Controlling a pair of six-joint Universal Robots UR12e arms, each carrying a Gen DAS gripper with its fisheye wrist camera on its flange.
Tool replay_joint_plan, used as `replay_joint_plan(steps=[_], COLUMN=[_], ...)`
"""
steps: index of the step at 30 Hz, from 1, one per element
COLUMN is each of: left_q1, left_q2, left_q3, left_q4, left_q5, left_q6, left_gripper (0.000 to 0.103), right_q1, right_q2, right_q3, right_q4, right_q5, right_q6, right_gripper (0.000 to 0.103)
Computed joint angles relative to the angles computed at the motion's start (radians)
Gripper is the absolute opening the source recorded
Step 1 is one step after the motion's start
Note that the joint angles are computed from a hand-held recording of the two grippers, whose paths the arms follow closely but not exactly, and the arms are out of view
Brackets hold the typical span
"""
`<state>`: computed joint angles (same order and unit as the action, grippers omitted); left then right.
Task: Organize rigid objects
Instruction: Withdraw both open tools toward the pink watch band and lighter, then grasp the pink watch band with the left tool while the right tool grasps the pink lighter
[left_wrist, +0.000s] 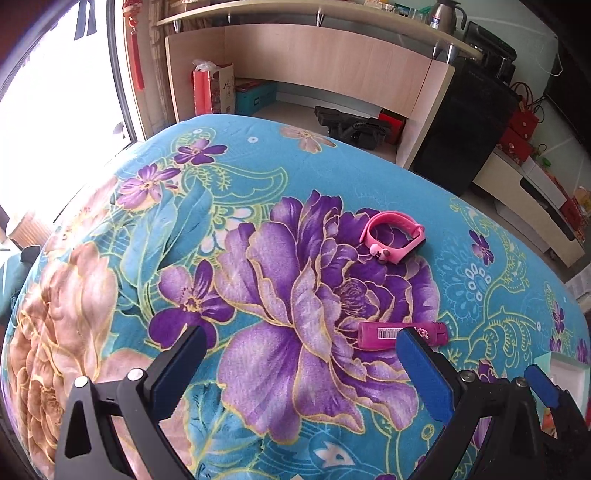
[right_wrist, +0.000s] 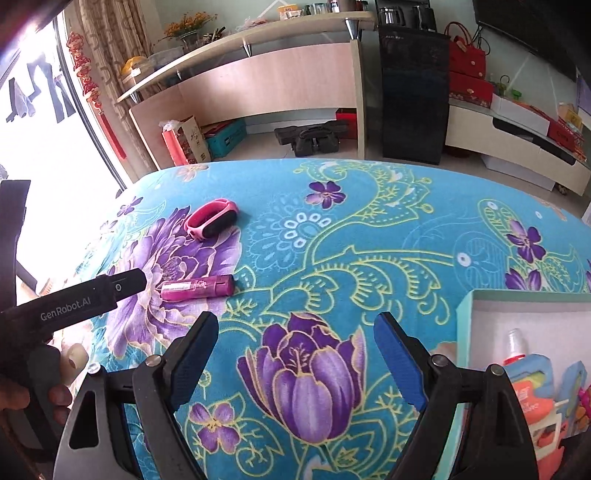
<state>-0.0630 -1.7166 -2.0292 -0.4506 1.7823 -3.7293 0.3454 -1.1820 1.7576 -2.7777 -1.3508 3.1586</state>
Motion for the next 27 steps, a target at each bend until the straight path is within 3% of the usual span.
replay_joint_plan(steps=[5,9,16,23,27], left_q1=[0.045,0.054,0.073,0.08,0.069], left_q2=[-0.001,-0.003,-0.007,-0.029,-0.046], left_q3=[0.001,0.006,-0.004,0.005,0.016], left_q4=[0.003,-0.005,0.017,0.053,0.071], left_q5=[-0.043,-0.007,-0.004,-0.025,-0.028], left_q6=[0.033,0.076,0.115,0.142,0.184], left_gripper=[0.103,0.103,0.103,0.103,0.103], right_q1=[0.03,0.055,0.096,0.137,0.131], right_q2=[0.034,0.064,0.104,0.128,0.127], right_q3=[-0.046,-0.084,-0.127,-0.151,-0.139], right_q4=[0.05,0.078,0.076,0.06,0.033], right_q5=[-0.001,0.027,-0.012,-0.148,-0.183], right_q6=[-0.022,-0.03,-0.025,-0.067,-0.066], right_gripper=[0.087,0.087,0.087,0.087,0.087])
